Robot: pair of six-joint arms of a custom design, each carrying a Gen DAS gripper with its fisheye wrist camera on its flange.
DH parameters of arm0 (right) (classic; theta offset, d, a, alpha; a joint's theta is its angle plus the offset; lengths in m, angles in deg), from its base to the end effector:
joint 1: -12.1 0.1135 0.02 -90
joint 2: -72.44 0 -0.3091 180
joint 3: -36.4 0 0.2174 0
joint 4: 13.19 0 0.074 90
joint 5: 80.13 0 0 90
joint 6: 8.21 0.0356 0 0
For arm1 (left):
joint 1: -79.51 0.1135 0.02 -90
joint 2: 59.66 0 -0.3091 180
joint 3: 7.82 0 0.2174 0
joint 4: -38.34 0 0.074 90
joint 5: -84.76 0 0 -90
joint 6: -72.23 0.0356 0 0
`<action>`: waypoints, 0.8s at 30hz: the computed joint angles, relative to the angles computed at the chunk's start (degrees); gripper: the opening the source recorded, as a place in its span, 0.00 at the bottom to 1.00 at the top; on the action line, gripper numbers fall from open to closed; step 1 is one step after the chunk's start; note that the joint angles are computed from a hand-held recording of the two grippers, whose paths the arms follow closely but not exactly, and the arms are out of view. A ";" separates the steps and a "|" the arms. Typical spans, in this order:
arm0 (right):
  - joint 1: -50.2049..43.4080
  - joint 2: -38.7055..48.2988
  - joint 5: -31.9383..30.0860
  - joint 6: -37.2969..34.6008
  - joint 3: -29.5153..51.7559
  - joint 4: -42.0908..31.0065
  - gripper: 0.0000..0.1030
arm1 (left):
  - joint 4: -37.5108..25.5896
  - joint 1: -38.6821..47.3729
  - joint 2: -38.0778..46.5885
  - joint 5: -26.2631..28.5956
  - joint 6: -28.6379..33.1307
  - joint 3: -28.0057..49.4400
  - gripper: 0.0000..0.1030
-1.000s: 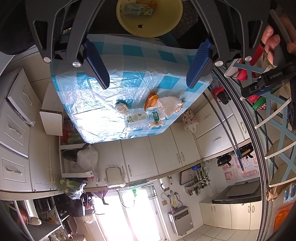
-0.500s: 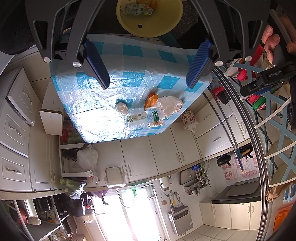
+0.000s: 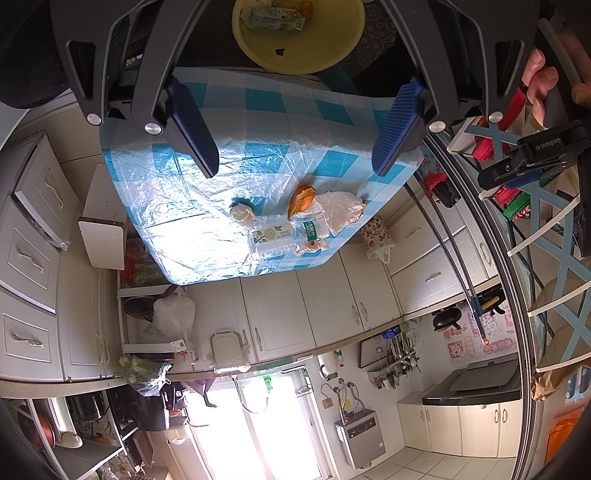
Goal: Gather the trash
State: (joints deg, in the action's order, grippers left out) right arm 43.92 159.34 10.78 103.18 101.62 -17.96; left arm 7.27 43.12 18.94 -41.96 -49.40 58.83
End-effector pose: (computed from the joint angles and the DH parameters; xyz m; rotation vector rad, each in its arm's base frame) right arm 0.2581 0.1595 0.2930 -0.1788 2.0720 0.5621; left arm 0.2111 -0.1291 0.3015 -0.2183 2.1391 0.0681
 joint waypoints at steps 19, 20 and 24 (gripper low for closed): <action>0.35 -0.22 0.36 0.00 -0.57 0.51 0.79 | 0.04 -0.30 0.16 0.00 0.06 0.01 0.90; 0.26 -0.11 0.28 -0.05 -0.43 0.47 0.79 | 0.04 -0.23 0.19 0.07 0.04 0.07 0.90; 0.15 0.09 0.21 -0.08 -0.22 0.52 0.79 | -0.02 -0.28 0.18 0.04 0.06 0.09 0.90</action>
